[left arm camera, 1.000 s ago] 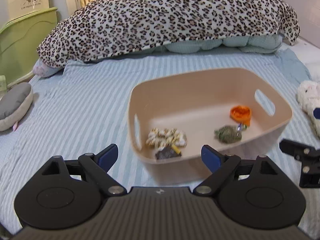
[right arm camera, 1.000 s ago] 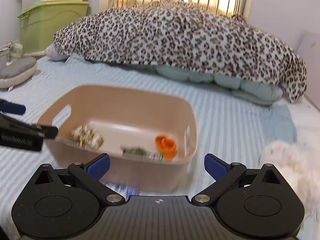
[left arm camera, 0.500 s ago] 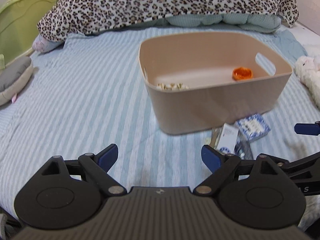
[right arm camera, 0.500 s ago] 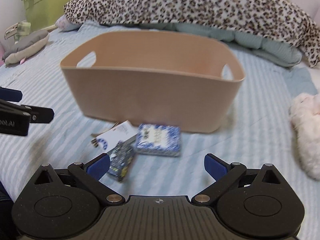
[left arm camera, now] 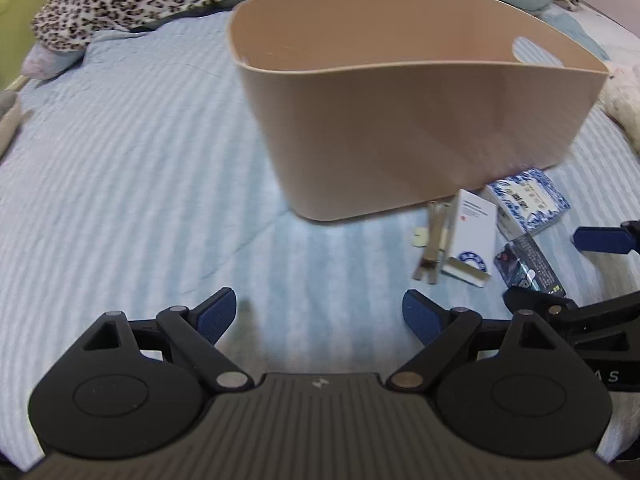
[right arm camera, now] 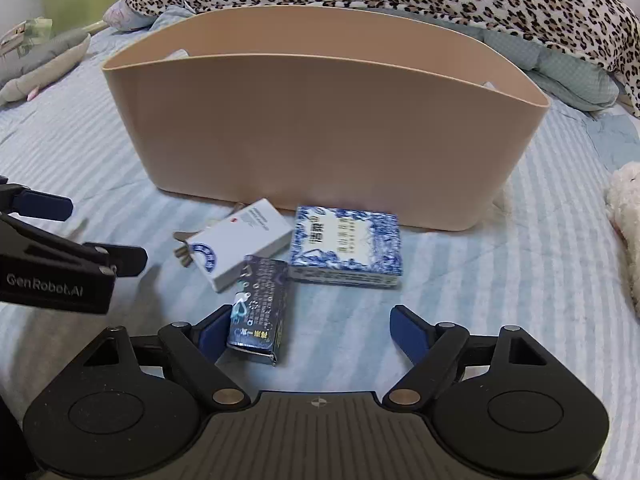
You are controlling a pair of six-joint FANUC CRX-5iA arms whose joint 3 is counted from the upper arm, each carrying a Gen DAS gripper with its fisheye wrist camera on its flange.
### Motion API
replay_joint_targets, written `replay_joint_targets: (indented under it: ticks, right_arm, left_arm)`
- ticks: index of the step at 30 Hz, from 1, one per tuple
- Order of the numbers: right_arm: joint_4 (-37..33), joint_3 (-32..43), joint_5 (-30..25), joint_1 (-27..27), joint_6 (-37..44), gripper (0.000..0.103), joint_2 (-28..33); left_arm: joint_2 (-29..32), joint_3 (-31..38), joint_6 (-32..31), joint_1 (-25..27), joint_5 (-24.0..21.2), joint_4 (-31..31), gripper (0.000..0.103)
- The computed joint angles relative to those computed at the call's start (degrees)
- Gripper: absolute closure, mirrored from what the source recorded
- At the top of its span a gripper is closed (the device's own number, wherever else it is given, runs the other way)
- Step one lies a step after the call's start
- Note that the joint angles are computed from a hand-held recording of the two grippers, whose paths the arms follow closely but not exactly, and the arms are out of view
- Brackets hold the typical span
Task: Organize objects
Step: 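Grasp the tan strap item with the left tool while the right tool grasps the dark blue box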
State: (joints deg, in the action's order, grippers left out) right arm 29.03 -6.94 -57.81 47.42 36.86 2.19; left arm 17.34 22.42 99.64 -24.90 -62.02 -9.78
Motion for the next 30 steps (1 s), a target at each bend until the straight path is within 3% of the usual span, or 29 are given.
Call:
replay_joint_targets:
  ticks: [12,20,22,24,26,27,29,30]
  right_arm:
    - [-0.95,-2.16,3.04,-1.08,0.31,0.019,-1.70]
    - [-0.94,-2.57,4.47,-1.67,-0.01,0.021,-1.66]
    - [-0.61,-2.83,4.99,-1.84,-0.56,0.024,-1.71]
    - [-0.10,-3.12,5.33,-1.90,-1.16,0.034,-1.69]
    - [-0.08,-3.22,5.68,-1.95,-1.31,0.042,-1.72]
    - [-0.10,-3.28,5.89,-1.96,-1.20,0.047,-1.78]
    - [-0.37,-3.24,6.20,-1.98,-0.66,0.055,-1.83]
    - [-0.37,-3.28,6.22,-1.96,-0.62,0.061,-1.89]
  left_arm:
    - [2.17,0.93,-3.39,-1.63,3.18,-0.38,0.012]
    - [2.57,-0.25,-4.63,-1.74,8.17,-1.60,0.013]
    - [2.01,-2.05,-7.62,-0.89,10.59,1.04,0.023]
    - [1.60,-3.45,-10.10,-0.36,12.35,3.27,0.031]
    - [0.88,-5.50,-13.00,0.41,14.21,6.56,0.045]
    - [0.56,-6.76,-16.09,1.04,15.36,9.53,0.060]
    - [0.51,-7.23,-18.92,1.25,15.60,11.64,0.073]
    - [0.52,-7.51,-20.43,1.43,15.67,12.93,0.085]
